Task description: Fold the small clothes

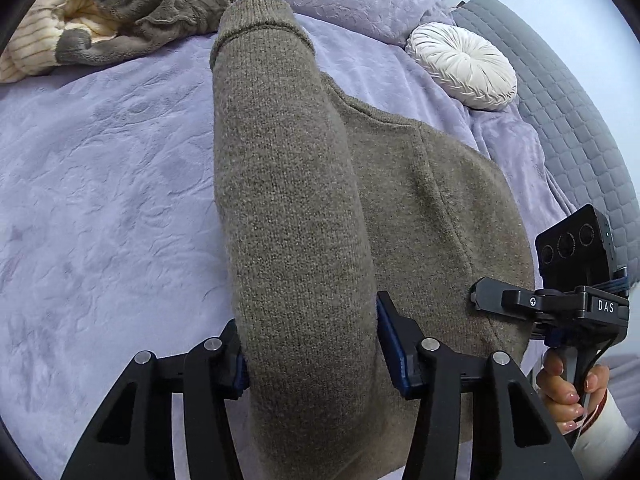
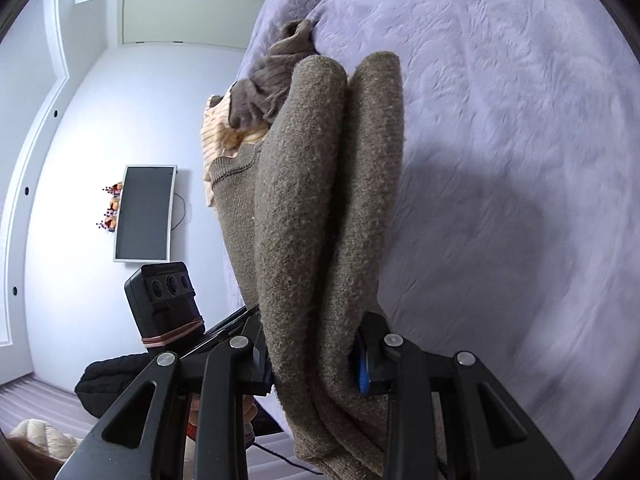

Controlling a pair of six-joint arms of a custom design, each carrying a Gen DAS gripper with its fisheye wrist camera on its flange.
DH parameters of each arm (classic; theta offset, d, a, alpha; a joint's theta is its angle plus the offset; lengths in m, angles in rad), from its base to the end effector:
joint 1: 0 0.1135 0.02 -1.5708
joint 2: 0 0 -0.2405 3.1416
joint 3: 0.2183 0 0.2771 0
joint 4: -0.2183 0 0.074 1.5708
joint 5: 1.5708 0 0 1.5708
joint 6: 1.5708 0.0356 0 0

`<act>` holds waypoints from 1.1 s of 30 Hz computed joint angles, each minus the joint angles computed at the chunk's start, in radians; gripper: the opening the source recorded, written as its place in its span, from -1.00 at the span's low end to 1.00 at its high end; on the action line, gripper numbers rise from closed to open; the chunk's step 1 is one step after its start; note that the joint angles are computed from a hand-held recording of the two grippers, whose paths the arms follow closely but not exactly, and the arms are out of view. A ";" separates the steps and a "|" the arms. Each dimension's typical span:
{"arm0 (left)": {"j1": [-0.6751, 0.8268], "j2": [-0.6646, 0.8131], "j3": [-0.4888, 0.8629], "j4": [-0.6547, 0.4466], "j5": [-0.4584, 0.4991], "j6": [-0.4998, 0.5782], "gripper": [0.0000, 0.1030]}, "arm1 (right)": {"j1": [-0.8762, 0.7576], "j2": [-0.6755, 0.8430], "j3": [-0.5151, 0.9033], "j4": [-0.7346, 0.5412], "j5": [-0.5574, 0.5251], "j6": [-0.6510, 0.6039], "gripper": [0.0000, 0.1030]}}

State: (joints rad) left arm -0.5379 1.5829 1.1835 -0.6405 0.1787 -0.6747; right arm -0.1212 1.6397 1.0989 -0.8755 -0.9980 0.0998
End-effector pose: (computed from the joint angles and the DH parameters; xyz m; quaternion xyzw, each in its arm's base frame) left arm 0.2979 -0.1851 0.2100 -0.0423 0.9605 -0.2197 0.1657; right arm 0.3150 -0.0082 0.1734 0.0598 0.8742 0.4764 0.0729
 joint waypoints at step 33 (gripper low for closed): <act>-0.098 -0.885 -0.600 -0.319 -0.124 -0.139 0.34 | 0.589 -0.460 -0.381 0.053 0.571 0.453 -0.36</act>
